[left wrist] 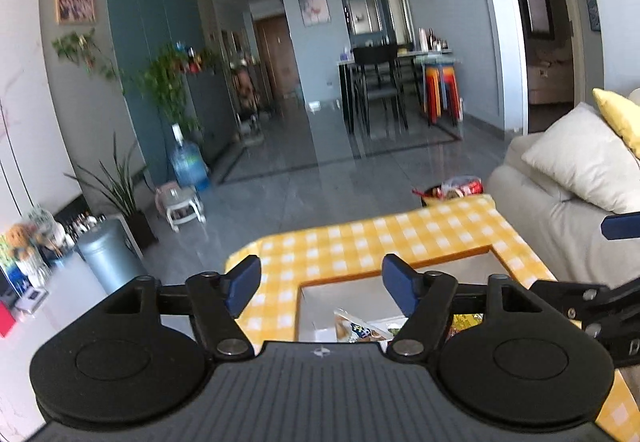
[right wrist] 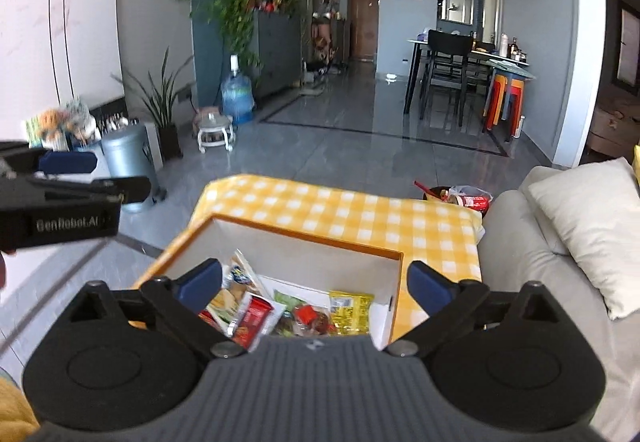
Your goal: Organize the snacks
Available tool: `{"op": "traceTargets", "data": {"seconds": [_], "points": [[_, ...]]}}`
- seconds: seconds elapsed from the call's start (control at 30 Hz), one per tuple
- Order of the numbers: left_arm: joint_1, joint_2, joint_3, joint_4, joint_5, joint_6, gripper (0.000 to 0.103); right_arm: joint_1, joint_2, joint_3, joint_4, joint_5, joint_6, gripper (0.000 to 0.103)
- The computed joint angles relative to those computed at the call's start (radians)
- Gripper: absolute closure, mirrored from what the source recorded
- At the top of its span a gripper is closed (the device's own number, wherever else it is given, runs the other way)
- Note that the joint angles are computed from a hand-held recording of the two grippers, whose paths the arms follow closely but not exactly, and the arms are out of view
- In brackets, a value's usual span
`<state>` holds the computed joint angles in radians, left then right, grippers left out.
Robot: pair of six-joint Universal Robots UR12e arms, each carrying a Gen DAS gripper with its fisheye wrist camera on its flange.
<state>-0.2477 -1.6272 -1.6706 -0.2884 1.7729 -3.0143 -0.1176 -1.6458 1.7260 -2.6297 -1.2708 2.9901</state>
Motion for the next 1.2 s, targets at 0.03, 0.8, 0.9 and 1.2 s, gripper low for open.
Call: {"op": "traceTargets", "data": {"seconds": [0.03, 0.8, 0.9, 1.2], "points": [[-0.002, 0.007, -0.009, 0.013, 0.002, 0.003, 0.017, 0.000, -0.009, 0.004, 0.000, 0.000, 0.013, 0.006], [0.009, 0.126, -0.132, -0.185, 0.013, -0.209, 0.008, 0.057, -0.148, 0.160, -0.028, -0.141, 0.209, 0.004], [0.012, 0.132, -0.130, -0.228, 0.011, -0.208, 0.008, 0.073, -0.142, 0.164, -0.020, -0.169, 0.198, 0.004], [-0.005, 0.114, -0.090, -0.326, 0.046, -0.205, 0.008, 0.102, -0.121, 0.148, 0.019, -0.235, 0.177, 0.004]]}}
